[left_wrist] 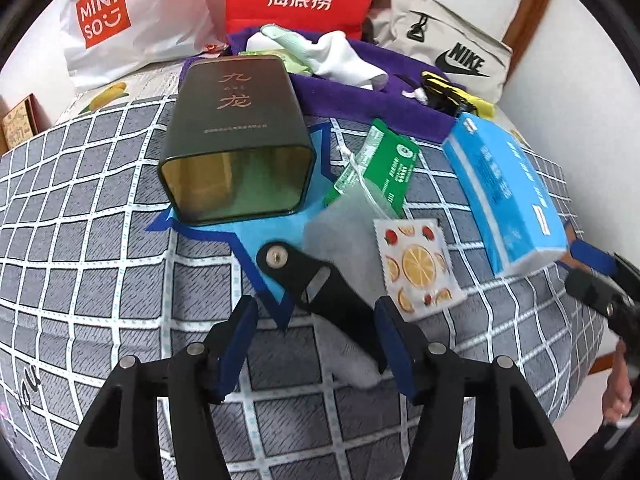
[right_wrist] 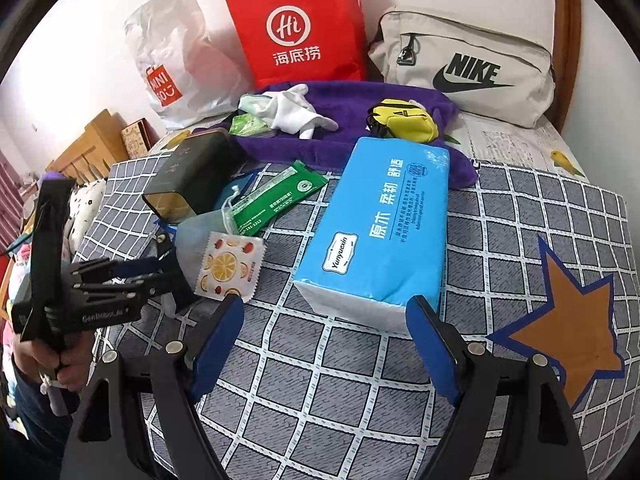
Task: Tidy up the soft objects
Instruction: 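Close the left tool on the black strap of the mesh bag, then lift the mesh bag by its strap with the left tool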
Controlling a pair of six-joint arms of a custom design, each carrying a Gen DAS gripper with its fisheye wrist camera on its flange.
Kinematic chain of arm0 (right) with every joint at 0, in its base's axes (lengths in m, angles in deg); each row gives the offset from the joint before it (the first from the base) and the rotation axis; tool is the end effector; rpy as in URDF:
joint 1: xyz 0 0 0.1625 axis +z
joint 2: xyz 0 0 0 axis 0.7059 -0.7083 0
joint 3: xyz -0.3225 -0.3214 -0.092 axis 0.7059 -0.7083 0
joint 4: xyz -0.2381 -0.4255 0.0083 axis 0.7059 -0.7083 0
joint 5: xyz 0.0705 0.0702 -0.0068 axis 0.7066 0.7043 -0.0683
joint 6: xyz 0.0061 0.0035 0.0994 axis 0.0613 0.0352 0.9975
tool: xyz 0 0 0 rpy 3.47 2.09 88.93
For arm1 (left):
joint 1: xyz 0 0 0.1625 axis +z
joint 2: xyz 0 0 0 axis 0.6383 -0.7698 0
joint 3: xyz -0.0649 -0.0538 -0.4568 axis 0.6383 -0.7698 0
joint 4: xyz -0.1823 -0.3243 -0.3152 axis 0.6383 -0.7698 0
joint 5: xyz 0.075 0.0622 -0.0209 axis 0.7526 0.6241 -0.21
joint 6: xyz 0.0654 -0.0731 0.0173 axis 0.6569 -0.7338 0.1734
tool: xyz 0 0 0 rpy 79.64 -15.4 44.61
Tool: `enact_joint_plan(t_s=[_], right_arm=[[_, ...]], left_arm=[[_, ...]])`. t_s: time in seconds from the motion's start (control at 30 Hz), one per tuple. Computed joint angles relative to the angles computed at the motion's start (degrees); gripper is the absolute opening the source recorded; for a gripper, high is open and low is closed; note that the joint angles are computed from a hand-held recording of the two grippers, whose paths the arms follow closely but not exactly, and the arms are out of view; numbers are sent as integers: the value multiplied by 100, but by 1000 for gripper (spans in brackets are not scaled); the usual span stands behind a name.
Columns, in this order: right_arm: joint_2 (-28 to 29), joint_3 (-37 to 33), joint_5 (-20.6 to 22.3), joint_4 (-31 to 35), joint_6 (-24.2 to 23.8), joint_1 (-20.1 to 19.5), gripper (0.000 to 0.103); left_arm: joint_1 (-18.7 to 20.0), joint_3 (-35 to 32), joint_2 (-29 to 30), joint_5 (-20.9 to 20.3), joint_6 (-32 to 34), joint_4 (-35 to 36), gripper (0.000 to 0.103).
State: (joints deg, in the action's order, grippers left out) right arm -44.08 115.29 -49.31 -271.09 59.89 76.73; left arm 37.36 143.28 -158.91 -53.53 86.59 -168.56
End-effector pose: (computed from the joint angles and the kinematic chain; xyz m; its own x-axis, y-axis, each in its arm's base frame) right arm 0.4006 -0.5378 -0.0487 -0.8187 0.0969 0.5660 -0.2918 0.7787 -0.5555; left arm 0.0323 -0.6497 0.3513 -0.7308 0.4615 -0.5029 0.5707 0.8174 -0.0791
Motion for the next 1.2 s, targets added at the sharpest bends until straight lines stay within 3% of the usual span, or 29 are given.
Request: enact_joint_plan(t_s=[0.2, 0.23, 0.27, 0.3, 0.43, 0.6, 0.7, 0.77, 0.83, 0.9, 1.03, 1.2], right_arm=[[9, -27, -21, 138, -33, -6, 83], [8, -28, -27, 149, -27, -7, 83], [6, -28, -30, 164, -9, -10, 83], [1, -22, -31, 169, -1, -13, 83], [-4, -9, -14, 128, -18, -15, 83], [30, -60, -27, 201, -93, 12, 83], [48, -90, -7, 208, -133, 16, 83], [64, -114, 26, 232, -134, 13, 83], [71, -124, 34, 268, -135, 14, 83], [70, -106, 35, 252, -166, 24, 83], [38, -25, 50, 114, -199, 15, 83], [-11, 54, 241, -66, -262, -47, 83]], left_arm=[[-85, -35, 138, -13, -260, -7, 58], [-95, -21, 145, -8, -270, -81, 52], [-104, -7, 146, 7, -239, -143, 36], [-112, -5, 151, 32, -194, -166, 29], [-74, -17, 131, -59, 54, -190, 8], [-85, 52, -30, 3, 140, -247, 8], [-68, 9, -77, -251, 110, -60, 8], [-73, -19, -30, -338, 18, 60, 20], [-119, 27, 29, -137, -79, 74, 30], [-133, 38, 79, -22, -217, 178, 31], [-167, 4, 106, 92, -508, 372, 52], [-292, 27, 222, 395, -781, 329, 57]])
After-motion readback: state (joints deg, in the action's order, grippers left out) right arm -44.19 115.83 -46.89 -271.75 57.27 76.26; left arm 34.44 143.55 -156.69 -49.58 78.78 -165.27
